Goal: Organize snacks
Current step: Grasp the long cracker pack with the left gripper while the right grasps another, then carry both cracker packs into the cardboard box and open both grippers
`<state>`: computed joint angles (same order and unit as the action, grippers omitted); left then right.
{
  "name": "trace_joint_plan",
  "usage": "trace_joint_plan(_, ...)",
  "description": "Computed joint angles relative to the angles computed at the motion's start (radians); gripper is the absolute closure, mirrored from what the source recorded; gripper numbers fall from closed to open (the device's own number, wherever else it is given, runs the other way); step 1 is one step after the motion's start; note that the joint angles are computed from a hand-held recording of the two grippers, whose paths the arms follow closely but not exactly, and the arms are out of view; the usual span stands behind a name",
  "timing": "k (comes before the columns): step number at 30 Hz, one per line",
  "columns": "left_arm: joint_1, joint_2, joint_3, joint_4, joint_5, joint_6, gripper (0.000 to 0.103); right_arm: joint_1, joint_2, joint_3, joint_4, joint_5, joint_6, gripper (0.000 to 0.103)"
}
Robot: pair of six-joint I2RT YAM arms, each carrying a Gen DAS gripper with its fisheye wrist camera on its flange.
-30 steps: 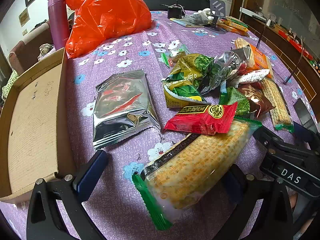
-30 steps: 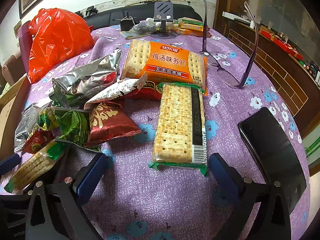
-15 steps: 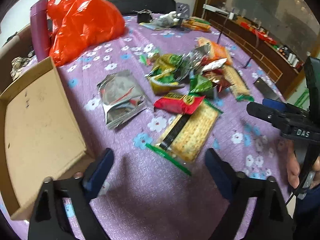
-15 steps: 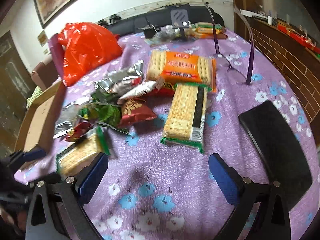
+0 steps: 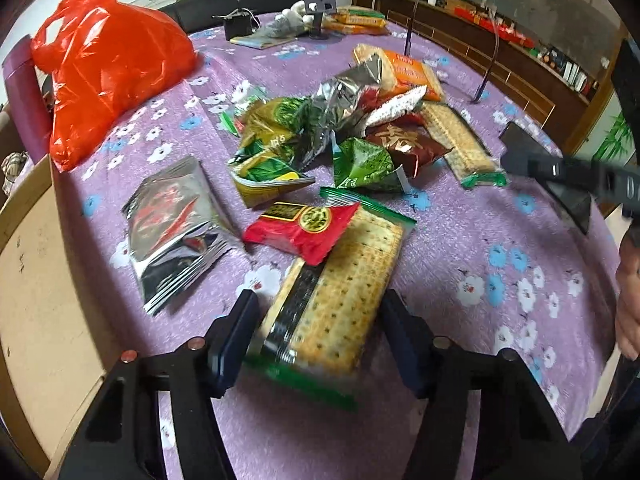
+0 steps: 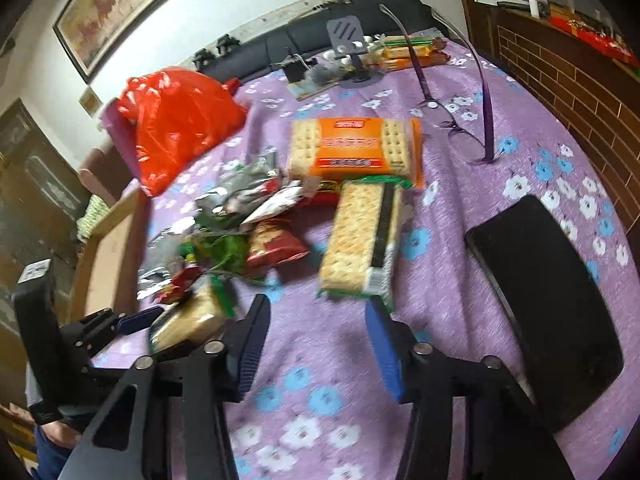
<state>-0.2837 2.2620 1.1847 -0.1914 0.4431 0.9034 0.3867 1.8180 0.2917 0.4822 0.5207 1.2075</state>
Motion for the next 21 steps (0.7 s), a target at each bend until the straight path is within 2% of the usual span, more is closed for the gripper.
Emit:
trace_joint_plan(5, -0.019, -0.032, -0.068, 0.075, -0.008, -0.035, 0.056, -0.189, 0.044, 0.057, -0.045, -0.091, -0.119, 0.058)
trace_joint_plan(9, -0.007, -0.041, -0.095, 0.097, 0.006, -0.039, 0.057, -0.273, 0.099, 0.108, -0.049, -0.133, -0.199, 0.059)
trace_joint_plan(13, 0.001, -0.042, -0.094, 0.088, 0.017, -0.045, 0.057, -0.268, 0.122, 0.181, -0.142, -0.081, -0.226, 0.058)
trace_joint_plan(18, -0.002, -0.049, -0.110, 0.111, 0.011, -0.047, 0.057, -0.252, 0.109, 0.202, -0.208, -0.058, -0.193, 0.056)
trace_joint_plan(19, -0.002, -0.049, -0.111, 0.114, 0.012, -0.049, 0.057, -0.245, 0.095, 0.193, -0.205, -0.052, -0.191, 0.054)
trace_joint_plan(20, -0.005, -0.045, -0.103, 0.113, 0.011, -0.053, 0.057, -0.243, 0.089, 0.196, -0.213, -0.051, -0.188, 0.045)
trace_joint_plan(21, -0.008, -0.044, -0.102, 0.116, 0.008, -0.061, 0.057, -0.242, 0.088, 0.198, -0.218, -0.051, -0.182, 0.040)
